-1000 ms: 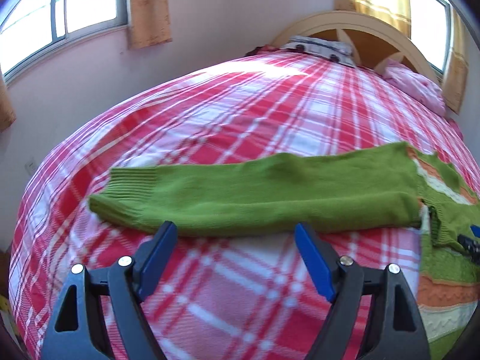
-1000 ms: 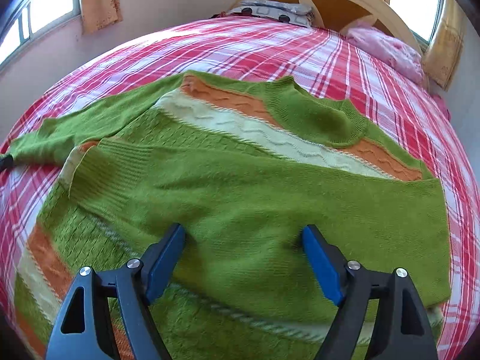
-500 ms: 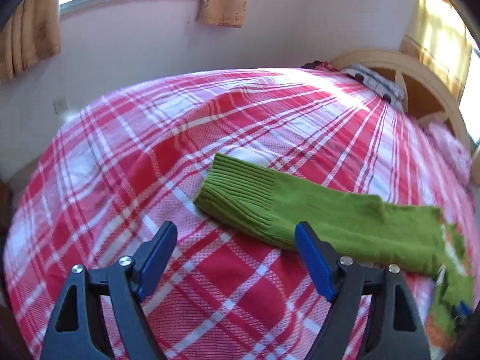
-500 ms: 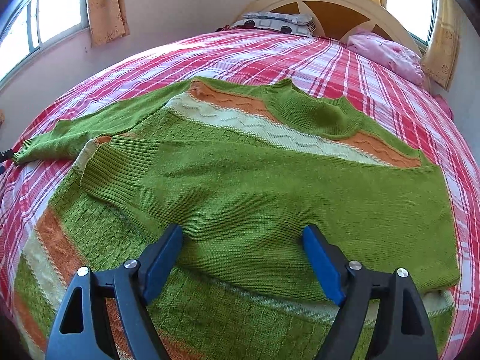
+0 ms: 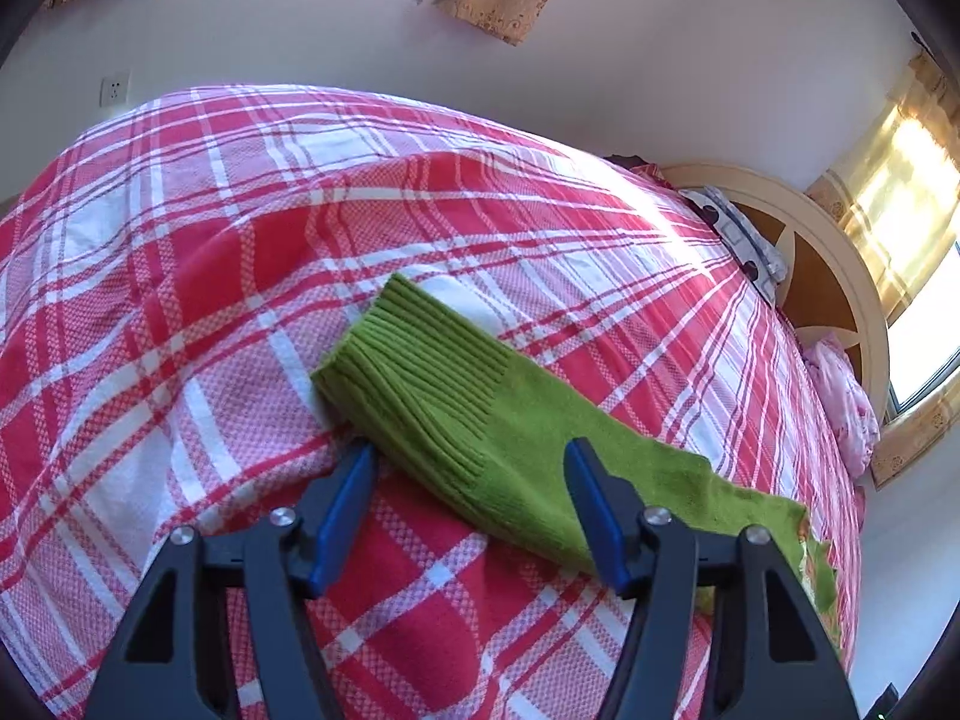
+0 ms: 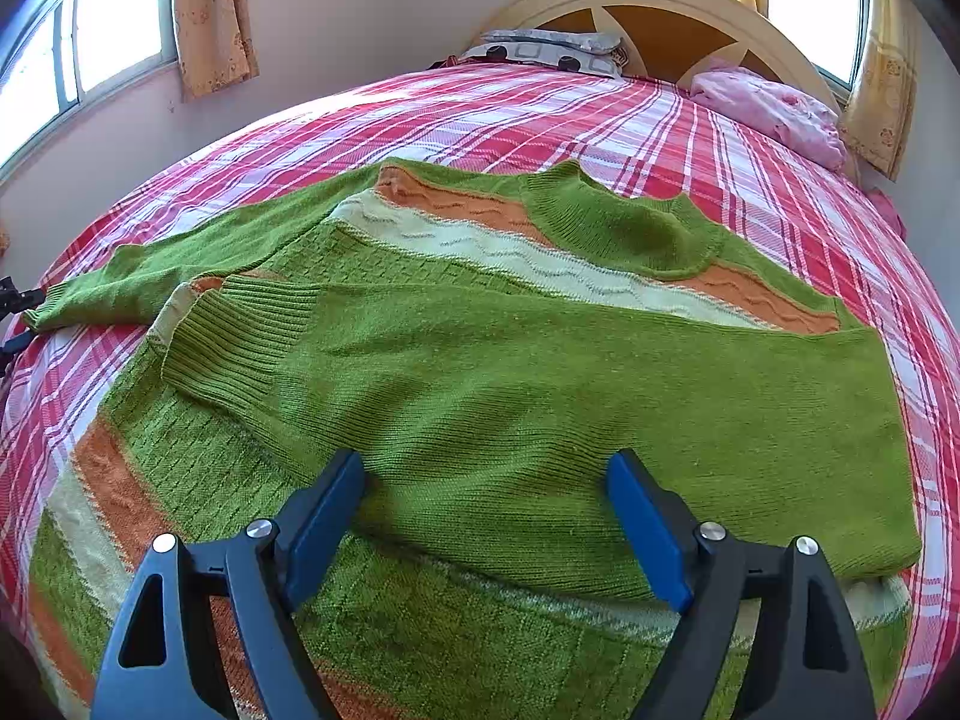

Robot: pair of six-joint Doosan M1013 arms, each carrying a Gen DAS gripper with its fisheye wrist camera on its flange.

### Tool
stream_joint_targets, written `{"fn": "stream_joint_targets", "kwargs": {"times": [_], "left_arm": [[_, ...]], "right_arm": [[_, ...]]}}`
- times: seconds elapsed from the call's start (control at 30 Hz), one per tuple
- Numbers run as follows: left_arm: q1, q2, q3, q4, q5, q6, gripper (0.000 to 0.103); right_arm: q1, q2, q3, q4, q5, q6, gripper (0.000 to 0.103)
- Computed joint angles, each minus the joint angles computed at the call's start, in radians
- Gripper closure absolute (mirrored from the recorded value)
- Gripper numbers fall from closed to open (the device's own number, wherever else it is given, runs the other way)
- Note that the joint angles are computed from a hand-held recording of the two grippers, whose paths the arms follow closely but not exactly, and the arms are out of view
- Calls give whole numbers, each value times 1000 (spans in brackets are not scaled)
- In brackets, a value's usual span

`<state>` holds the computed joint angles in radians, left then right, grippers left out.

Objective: Fold small clothes
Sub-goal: 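Reach to the other sleeve cuff and close the left gripper on it, then lift the sleeve and lay it across the sweater body, open left gripper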

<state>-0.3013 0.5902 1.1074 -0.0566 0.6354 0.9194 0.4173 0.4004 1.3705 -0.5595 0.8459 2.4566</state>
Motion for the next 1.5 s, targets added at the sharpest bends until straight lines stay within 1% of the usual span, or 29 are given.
{"fn": "stream_joint_targets", "kwargs": {"times": [0.1,0.13,0.17,0.2,0.23,0.27,0.3,0.43,0.5,0.57,0.6,0.73,0.87,0.97,1.17,1.4,1.5], "left_arm": [[1,14,-16,31,-13,-29,41],[1,18,-21,46,-12,-41,47],[1,21,-25,63,-17,-56,58],[2,23,-27,62,-21,-53,67],[6,26,-30,41,-20,-32,89],[10,28,-32,14,-20,-11,94],[12,23,-21,-1,-40,-5,94],[5,-5,14,46,-110,-10,94],[2,-15,17,42,-133,16,94],[1,-19,12,13,-150,65,94],[0,-18,4,11,-152,74,94],[-5,-24,-10,-65,-173,161,95],[-12,-24,-29,-166,-187,283,95],[-18,-17,-50,-221,-186,349,95],[-28,-14,-76,-294,-182,444,95],[-34,-13,-101,-352,-197,520,95],[-35,-13,-117,-412,-200,580,95]], "right_arm": [[0,0,0,0,0,0,19],[0,0,0,0,0,0,19],[0,0,0,-1,0,1,19],[0,-1,1,-1,-1,2,19],[0,0,1,-1,-1,2,19],[0,0,1,-1,-1,2,19],[0,0,1,-1,-1,2,19],[0,0,1,-2,-1,3,19],[0,0,1,-2,-1,3,19],[1,0,1,-2,-1,4,18],[1,0,1,-2,-1,4,18],[1,0,1,-3,-1,6,18],[1,0,2,-5,-1,9,18],[1,-1,2,-5,-1,10,18],[1,-1,3,-5,-1,10,18],[1,0,2,-7,0,14,18],[2,0,2,-8,0,15,18]]}}
